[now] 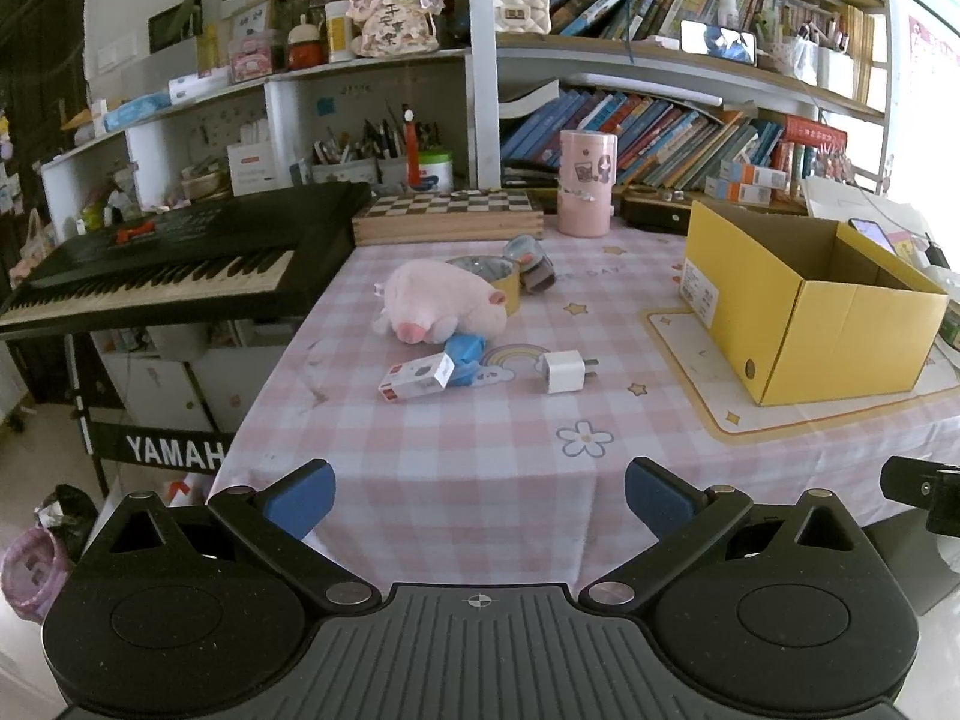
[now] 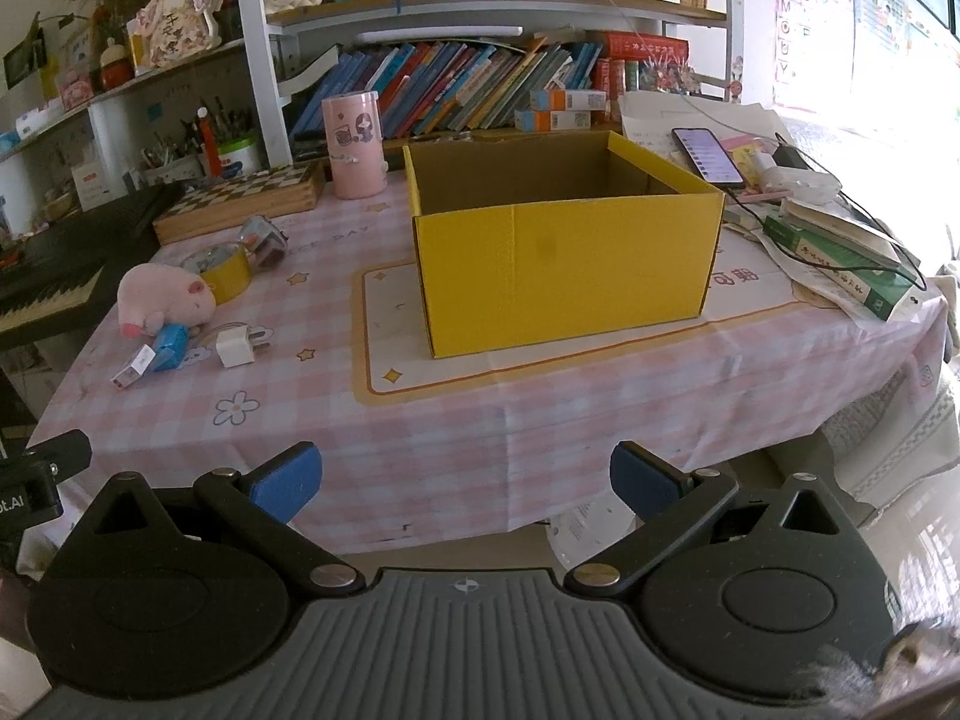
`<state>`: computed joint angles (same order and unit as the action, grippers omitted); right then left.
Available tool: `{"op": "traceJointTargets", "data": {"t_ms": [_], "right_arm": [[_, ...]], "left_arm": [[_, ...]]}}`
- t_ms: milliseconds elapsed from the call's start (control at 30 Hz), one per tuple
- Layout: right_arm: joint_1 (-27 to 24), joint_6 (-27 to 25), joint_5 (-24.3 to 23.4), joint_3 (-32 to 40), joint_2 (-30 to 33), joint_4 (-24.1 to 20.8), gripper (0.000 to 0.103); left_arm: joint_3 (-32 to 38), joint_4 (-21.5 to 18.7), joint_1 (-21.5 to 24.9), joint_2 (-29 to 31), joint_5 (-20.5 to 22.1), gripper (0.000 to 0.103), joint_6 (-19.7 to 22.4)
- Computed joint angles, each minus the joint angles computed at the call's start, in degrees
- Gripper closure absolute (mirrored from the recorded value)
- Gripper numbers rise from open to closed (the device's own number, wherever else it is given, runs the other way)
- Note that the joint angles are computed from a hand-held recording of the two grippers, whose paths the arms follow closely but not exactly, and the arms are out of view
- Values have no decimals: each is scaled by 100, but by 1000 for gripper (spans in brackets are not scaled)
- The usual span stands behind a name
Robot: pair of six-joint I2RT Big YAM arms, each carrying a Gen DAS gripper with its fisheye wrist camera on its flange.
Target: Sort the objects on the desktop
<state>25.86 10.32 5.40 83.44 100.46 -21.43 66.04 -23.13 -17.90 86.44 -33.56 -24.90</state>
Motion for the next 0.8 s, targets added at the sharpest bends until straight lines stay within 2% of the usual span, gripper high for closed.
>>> {"op": "traceJointTargets", "data": {"t_ms": [800], "right_arm": [[25, 0, 1, 68, 59, -33, 0]], "left_arm": [[85, 21, 48, 86, 81, 0, 74]]}}
